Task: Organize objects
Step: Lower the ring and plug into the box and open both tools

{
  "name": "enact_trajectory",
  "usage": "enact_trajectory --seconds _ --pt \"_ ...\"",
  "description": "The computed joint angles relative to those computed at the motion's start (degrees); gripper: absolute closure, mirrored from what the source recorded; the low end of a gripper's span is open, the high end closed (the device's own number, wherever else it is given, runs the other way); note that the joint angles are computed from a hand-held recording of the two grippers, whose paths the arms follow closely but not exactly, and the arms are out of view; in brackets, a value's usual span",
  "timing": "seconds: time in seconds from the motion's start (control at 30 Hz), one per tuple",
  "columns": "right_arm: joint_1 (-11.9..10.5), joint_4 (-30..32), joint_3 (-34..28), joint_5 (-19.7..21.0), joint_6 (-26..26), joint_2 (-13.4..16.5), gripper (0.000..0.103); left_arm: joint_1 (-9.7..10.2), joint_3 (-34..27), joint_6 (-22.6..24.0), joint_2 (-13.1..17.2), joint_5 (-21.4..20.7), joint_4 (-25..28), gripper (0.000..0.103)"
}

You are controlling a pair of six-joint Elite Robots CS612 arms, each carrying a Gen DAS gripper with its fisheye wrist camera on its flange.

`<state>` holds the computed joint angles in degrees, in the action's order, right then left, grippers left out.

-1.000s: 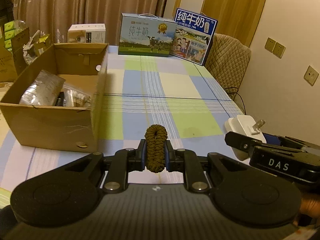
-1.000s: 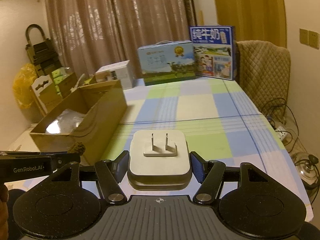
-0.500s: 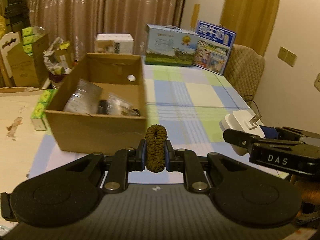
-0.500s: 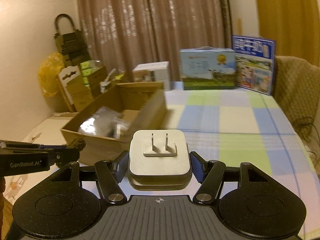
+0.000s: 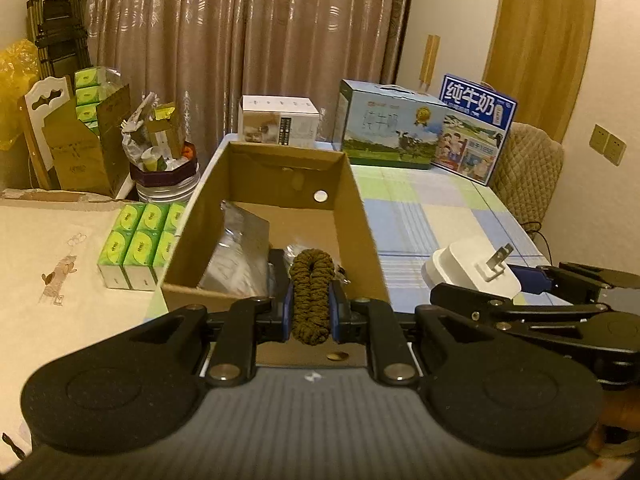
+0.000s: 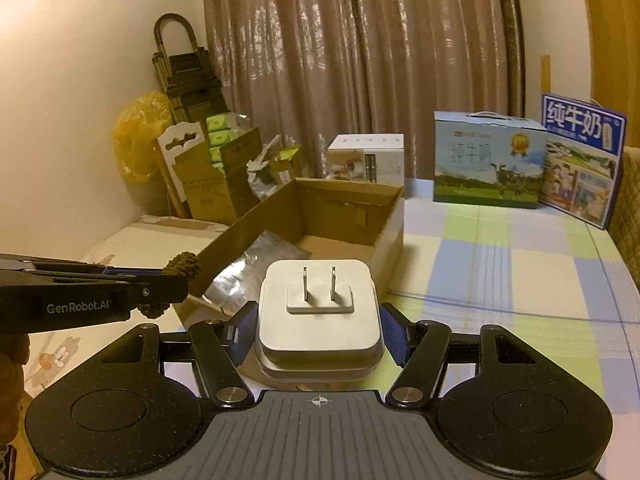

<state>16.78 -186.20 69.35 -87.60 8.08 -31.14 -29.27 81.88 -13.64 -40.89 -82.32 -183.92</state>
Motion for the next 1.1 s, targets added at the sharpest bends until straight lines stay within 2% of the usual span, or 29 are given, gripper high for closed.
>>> enact_trajectory --seconds 0.6,0.63,0.7,0.73,0.77,0.9,1.1 --pt "-0.12 7.84 -12.70 -2.49 -1.55 6.14 0.042 3.01 -11.95 3.35 6.30 -4.02 6.41 0.088" --pt "-0.20 8.24 -13.42 -2.69 -1.27 6.47 0.042 3.26 -12.86 3.19 6.82 -5.03 6.49 0.086" --pt "-0.38 8.67 -14.25 -2.79 -0.68 6.89 0.042 3.79 -15.72 2.79 8.23 -7.25 8.26 0.073" --pt "-0.50 8.73 -14.62 -2.81 -0.35 7.08 0.042 3.83 -16.73 2.61 8.77 -6.83 8.85 0.063" --pt "-0.56 8.75 -14.88 -2.89 -0.11 7.22 0.042 3.78 -17.65 2.57 9.27 -5.79 9.38 0.060" --pt "-0.85 8.80 -15.24 -2.67 0.51 7.51 0.042 3.88 -18.43 2.50 9.86 -4.49 9.68 0.059" --pt "-0.94 9.55 -15.53 -0.69 1.28 7.82 0.042 4.22 -16.84 0.80 9.50 -2.81 9.70 0.053"
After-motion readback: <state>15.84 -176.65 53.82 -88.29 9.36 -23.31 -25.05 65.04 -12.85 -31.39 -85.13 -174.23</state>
